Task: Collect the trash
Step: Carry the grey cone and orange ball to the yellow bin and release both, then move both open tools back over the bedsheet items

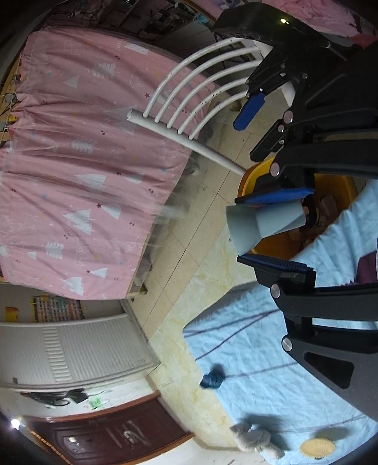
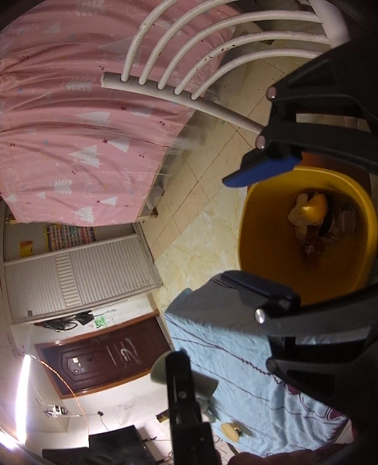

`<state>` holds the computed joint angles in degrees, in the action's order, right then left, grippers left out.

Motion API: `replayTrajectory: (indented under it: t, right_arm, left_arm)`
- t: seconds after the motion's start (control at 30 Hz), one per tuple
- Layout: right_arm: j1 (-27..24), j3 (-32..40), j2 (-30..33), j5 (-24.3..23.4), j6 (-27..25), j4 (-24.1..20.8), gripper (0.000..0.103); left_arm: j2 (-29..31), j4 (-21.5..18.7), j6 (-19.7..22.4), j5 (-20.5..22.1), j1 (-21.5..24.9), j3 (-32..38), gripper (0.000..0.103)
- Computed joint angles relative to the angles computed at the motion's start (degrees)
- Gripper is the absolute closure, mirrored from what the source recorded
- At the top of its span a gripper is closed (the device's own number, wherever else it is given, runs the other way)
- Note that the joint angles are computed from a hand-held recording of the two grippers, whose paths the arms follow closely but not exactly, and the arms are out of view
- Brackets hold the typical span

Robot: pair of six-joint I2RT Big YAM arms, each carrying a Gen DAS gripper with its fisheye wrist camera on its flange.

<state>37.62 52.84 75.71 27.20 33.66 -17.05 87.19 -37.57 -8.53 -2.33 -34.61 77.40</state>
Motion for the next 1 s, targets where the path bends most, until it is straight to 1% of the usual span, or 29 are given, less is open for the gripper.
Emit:
replayTrajectory:
  t: [0.07,0.1,0.13,0.33,0.57,0.83,1.0]
  right_arm:
    - [-0.14,0.01,0.08,-0.31,-0.05,0.05,0.046]
    - [-0.11,0.01,0.1,-0.35,-0.08,0.05,0.046]
    - [-0.12,0.06,0.14,-0.46,-0.18,0.05,0.046]
    - [0.24,0.5,0.52,-1.47,-0.27,0.39,0.046]
    - [1.85,2.72,1.84,-1.47,-1.35,-0.3,0.046]
    - [4.21,7.33,4.62,-1.68,-3.44,-1.58,0.045]
    - [6.1,11.58,7.48,-1.92,-5.56,-2.57,0.045]
  left_arm:
    - [0.58,-0.31,-0.47,1.45,0.27,0.41,0.064]
    - [0.63,-0.26,-0.61,1.82,0.32,0.37,0.053]
    - [0.65,-0.15,-0.78,1.72,0.34,0.28,0.046]
    - [-0.29,-0.13,-0.98,1.23,0.66,-0.57,0.046]
    - [-3.42,0.45,-1.66,1.35,2.6,-2.69,0.046]
    - [-8.1,1.4,-1.49,1.42,6.57,-6.04,0.046]
    - [-11.26,1.82,-1.5,1.78,10.35,-8.24,0.046]
